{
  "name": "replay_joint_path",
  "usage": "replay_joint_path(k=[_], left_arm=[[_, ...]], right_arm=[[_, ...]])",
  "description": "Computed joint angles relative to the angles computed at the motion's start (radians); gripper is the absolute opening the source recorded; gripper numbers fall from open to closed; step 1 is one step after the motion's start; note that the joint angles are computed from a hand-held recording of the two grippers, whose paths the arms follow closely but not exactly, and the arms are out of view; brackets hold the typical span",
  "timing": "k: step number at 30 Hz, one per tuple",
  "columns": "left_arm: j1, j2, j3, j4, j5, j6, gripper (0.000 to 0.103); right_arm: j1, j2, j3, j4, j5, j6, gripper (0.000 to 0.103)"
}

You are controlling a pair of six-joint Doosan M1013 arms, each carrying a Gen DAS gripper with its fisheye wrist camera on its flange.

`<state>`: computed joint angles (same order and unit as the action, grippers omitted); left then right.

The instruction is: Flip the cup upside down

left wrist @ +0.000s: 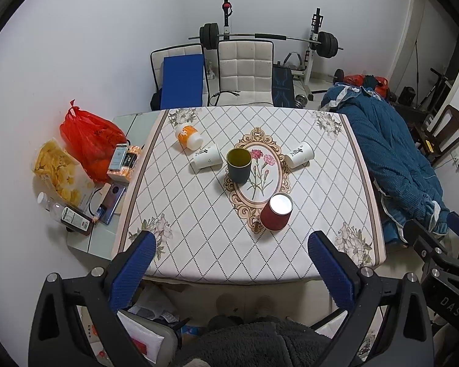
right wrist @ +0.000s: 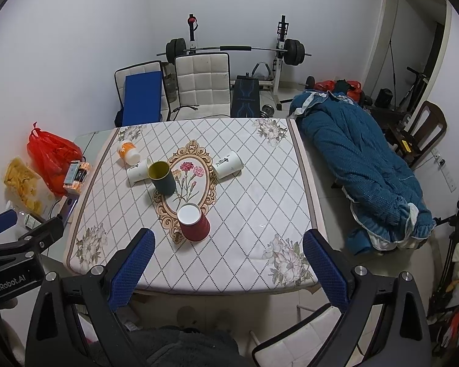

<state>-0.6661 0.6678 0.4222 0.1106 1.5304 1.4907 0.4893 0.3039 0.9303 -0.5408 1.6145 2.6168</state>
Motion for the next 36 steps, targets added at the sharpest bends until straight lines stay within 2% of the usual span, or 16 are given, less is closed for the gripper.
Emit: replay_joint_path(k=[33,36], left_arm=[[-0.006,-0.002,0.003,0.0,0.005,-0.005,0.102],[-0.012,-0.016,0.028,-0.004,-0.007,-0.006,0.102]], right_arm=[[-0.004,-0.007,0.009,0.005,-0.011,-0.006,0.099],[-0.004,-0.007,0.007,0.003,-0.009,-0.007,0.099]])
